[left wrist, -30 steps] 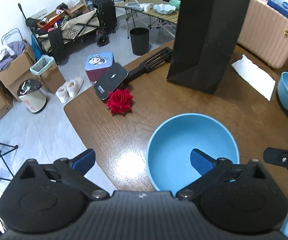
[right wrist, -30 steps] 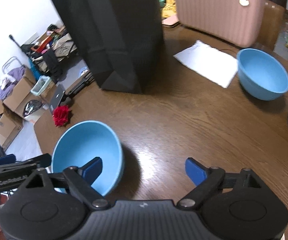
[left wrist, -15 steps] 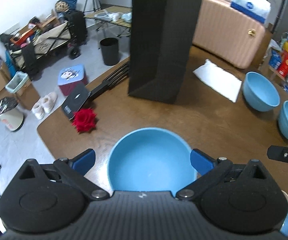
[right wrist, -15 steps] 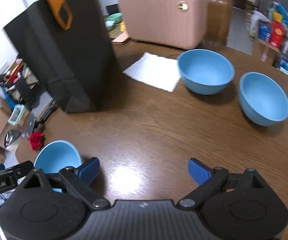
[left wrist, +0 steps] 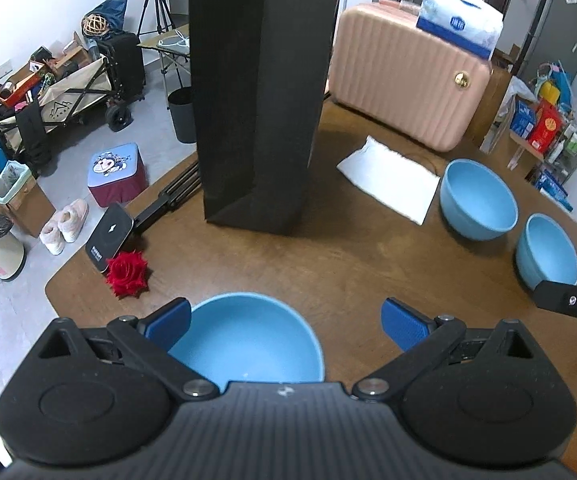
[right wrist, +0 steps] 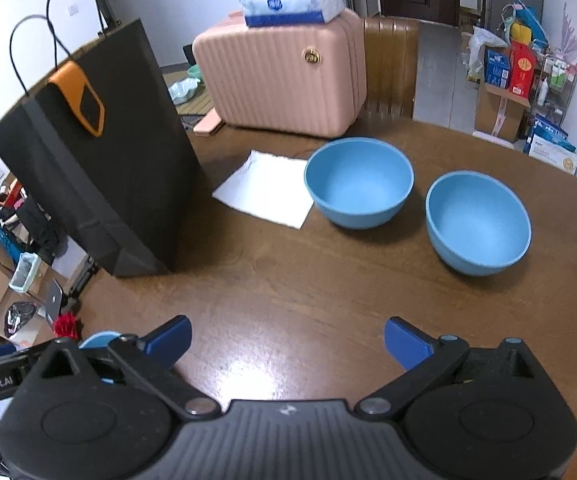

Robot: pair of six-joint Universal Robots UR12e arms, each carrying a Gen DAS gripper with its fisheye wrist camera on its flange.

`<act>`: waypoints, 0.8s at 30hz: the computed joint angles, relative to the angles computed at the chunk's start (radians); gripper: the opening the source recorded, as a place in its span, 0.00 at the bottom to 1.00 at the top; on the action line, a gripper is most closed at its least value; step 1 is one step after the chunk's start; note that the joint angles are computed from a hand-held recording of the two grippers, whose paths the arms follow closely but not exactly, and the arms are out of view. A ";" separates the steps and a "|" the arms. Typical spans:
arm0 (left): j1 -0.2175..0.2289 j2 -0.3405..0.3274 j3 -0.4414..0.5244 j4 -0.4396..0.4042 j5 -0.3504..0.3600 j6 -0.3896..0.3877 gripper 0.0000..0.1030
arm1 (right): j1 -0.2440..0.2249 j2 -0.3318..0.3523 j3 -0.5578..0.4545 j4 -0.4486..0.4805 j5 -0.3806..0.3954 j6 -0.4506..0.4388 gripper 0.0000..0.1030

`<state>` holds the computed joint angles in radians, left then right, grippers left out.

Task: Organize plates and bowls
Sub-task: 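Raise both open grippers and move them back toward the remaining bowls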

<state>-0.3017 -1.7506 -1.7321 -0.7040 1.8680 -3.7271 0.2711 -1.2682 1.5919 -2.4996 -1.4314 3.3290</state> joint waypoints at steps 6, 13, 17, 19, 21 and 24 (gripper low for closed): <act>-0.016 -0.025 0.058 -0.008 0.011 0.010 1.00 | -0.012 0.005 -0.032 0.001 0.010 -0.012 1.00; -0.015 -0.065 0.135 -0.038 0.006 0.014 1.00 | -0.027 0.029 -0.091 0.017 -0.005 -0.012 1.00; -0.011 -0.100 0.191 -0.067 0.002 0.017 1.00 | -0.038 0.057 -0.140 0.041 -0.013 0.005 1.00; -0.008 -0.121 0.224 -0.085 -0.002 0.026 1.00 | -0.043 0.074 -0.167 0.054 -0.016 0.013 1.00; -0.006 -0.142 0.255 -0.097 -0.004 0.030 1.00 | -0.047 0.091 -0.193 0.064 -0.018 0.020 1.00; -0.002 -0.176 0.299 -0.105 -0.008 0.043 1.00 | -0.050 0.121 -0.232 0.084 -0.028 0.026 1.00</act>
<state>-0.3040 -1.9264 -1.4328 -0.8094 1.8604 -3.6844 0.2206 -1.1477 1.3602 -2.4154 -1.4591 3.3548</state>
